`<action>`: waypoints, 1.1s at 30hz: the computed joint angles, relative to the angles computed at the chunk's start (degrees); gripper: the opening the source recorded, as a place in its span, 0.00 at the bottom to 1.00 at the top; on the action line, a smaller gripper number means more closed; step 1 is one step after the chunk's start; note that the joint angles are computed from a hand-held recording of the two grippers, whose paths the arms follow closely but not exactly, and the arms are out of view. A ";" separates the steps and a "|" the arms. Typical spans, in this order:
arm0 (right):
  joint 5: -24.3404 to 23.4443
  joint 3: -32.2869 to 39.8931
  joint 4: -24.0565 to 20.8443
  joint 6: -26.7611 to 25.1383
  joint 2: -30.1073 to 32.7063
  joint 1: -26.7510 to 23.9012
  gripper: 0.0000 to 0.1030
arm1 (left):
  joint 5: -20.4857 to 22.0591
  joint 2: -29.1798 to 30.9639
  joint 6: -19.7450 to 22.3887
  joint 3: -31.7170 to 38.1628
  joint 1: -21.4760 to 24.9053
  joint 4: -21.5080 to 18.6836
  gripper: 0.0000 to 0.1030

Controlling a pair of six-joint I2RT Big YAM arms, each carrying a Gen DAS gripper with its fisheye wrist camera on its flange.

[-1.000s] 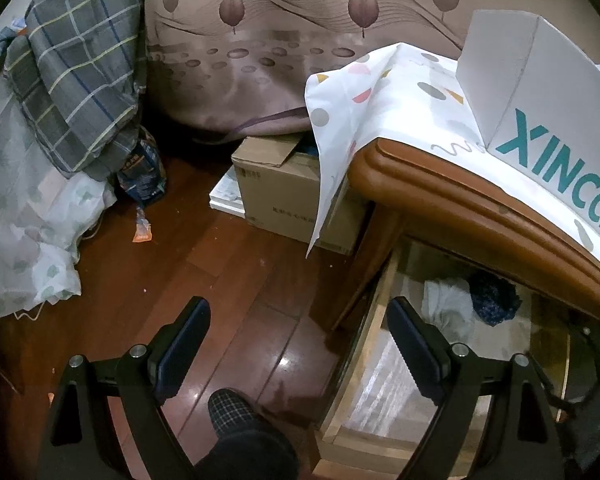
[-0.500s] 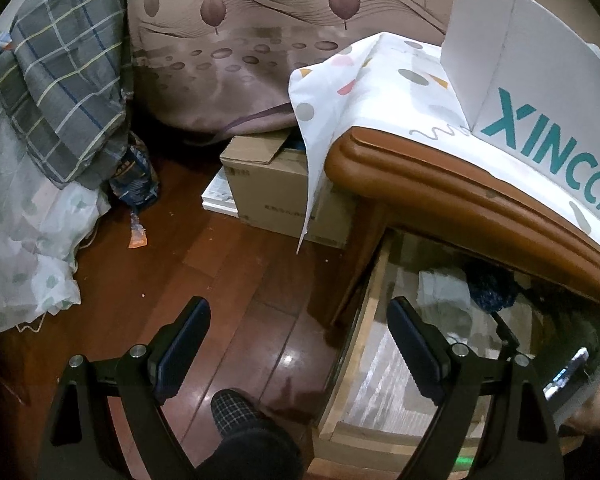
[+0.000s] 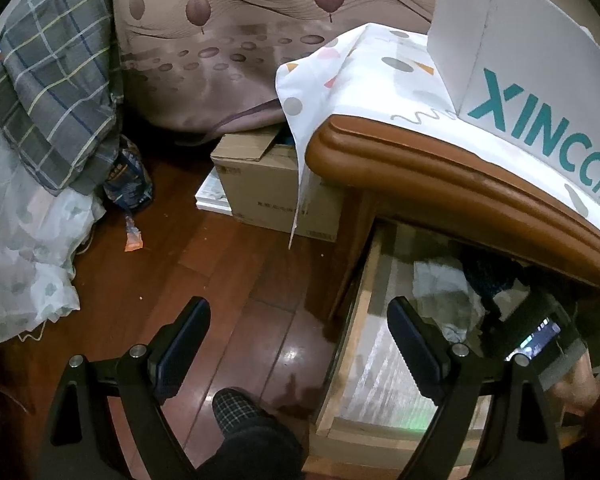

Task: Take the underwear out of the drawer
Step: 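Grasp the dark blue floral underwear with the right gripper and lift it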

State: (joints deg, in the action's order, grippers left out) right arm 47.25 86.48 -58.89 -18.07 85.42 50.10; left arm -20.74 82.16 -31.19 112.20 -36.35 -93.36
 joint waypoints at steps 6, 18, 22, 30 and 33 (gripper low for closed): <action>-1.15 -0.26 3.74 -1.09 0.98 -1.54 0.57 | -0.33 0.32 0.80 0.07 -0.58 -0.14 0.86; -8.14 -0.62 5.72 3.18 -0.14 -5.95 0.54 | 0.18 0.37 1.13 -0.37 -0.38 -0.36 0.86; -9.84 -2.85 4.98 5.22 -2.04 -5.51 0.36 | 0.03 0.53 1.28 -0.30 -0.39 -0.54 0.86; -10.77 -0.84 -1.57 6.47 -1.26 -3.25 0.20 | 0.19 0.57 1.26 -0.35 -0.42 -0.57 0.86; -11.75 -0.15 -3.76 5.43 -1.30 -2.57 0.20 | 0.44 0.64 1.54 -0.30 -0.36 -0.76 0.86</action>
State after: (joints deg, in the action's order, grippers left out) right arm 35.50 86.33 -62.65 -12.65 84.12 47.53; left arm -20.30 82.79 -29.66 111.89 -36.71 -94.13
